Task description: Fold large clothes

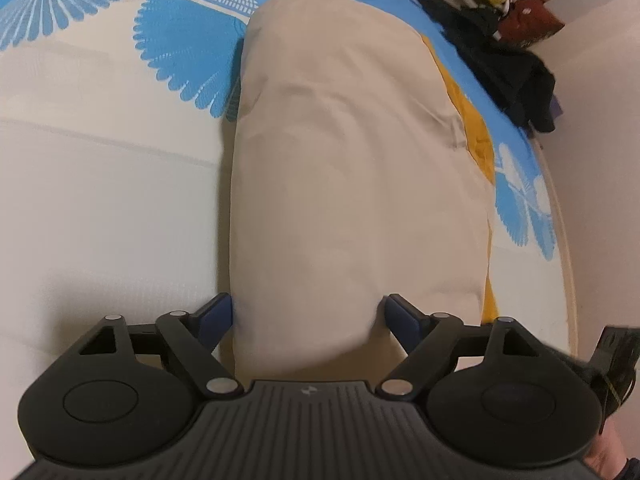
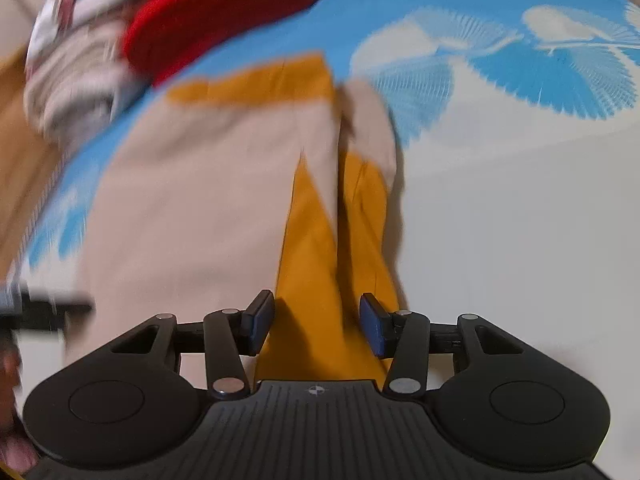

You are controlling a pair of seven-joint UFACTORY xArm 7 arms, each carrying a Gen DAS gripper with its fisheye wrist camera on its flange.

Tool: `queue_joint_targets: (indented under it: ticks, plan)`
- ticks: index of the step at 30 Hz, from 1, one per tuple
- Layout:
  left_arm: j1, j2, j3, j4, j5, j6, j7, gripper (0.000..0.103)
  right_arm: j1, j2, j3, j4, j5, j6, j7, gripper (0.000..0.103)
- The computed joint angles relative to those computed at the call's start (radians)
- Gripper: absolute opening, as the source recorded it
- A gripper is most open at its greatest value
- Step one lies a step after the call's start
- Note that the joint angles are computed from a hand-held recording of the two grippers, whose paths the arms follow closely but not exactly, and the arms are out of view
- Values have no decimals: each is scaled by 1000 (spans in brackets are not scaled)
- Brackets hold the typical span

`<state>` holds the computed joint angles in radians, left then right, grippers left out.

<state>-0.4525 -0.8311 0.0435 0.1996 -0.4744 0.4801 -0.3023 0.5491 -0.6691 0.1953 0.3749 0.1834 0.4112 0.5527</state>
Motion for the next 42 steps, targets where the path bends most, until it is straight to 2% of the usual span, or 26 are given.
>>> queue_joint_targets:
  ticks: [1,4,6,8,10,11,13,16,18,20,21,24,27,28,31,33,36,38,42]
  plan:
    - [-17,15,10,-14,-17,-58,17,76,9,-9,0,-7,-1,18,-7,48]
    - [-19,-6,-26,-37,12,-143,18,72,16,-50,5,-34,-2,4,-15,5]
    - [10,-3,-59,-20,55,-119,-26,73,-38,-96,62,-46,-40,-42,41,3]
    - [54,-11,-105,18,108,-40,-92,73,-51,-111,64,-46,-51,-67,75,3]
    - [110,-30,-180,78,202,72,-152,73,-50,-97,61,-26,-73,-35,76,4]
    - [117,-50,-199,97,243,112,-158,73,-48,-89,61,-17,-84,-20,72,8]
    - [106,-95,-221,119,308,163,-141,73,-53,-91,71,-6,-108,1,69,9]
    - [48,-121,-221,118,340,193,-95,73,-46,-106,62,-7,-128,26,48,9]
    - [42,-73,-243,116,384,240,-60,82,-48,-126,63,-12,-137,49,43,9]
    - [47,-79,-255,116,413,273,-55,82,-53,-150,66,-16,-141,70,46,9]
    - [43,-100,-247,123,411,282,-55,78,-54,-168,68,-19,-142,81,50,9]
    - [-5,-197,-231,85,401,254,-15,77,-54,-209,68,-26,-137,99,62,9]
    - [-18,-144,-280,90,415,366,-16,83,-52,-234,70,-22,-142,130,55,9]
    - [-21,-135,-309,100,431,372,-25,83,-56,-242,78,-17,-150,148,54,9]
    - [-24,-202,-421,139,510,394,-92,85,-66,-285,97,-5,-156,197,76,9]
    - [-29,-269,-463,159,527,404,-170,89,-68,-334,107,1,-161,230,90,9]
    - [-26,-383,-534,213,540,468,-313,103,-75,-420,146,27,-187,302,107,22]
    - [-26,-438,-583,259,558,521,-375,103,-74,-480,180,41,-202,354,124,28]
    - [-30,-530,-687,361,553,654,-492,103,-42,-595,247,70,-194,467,181,34]
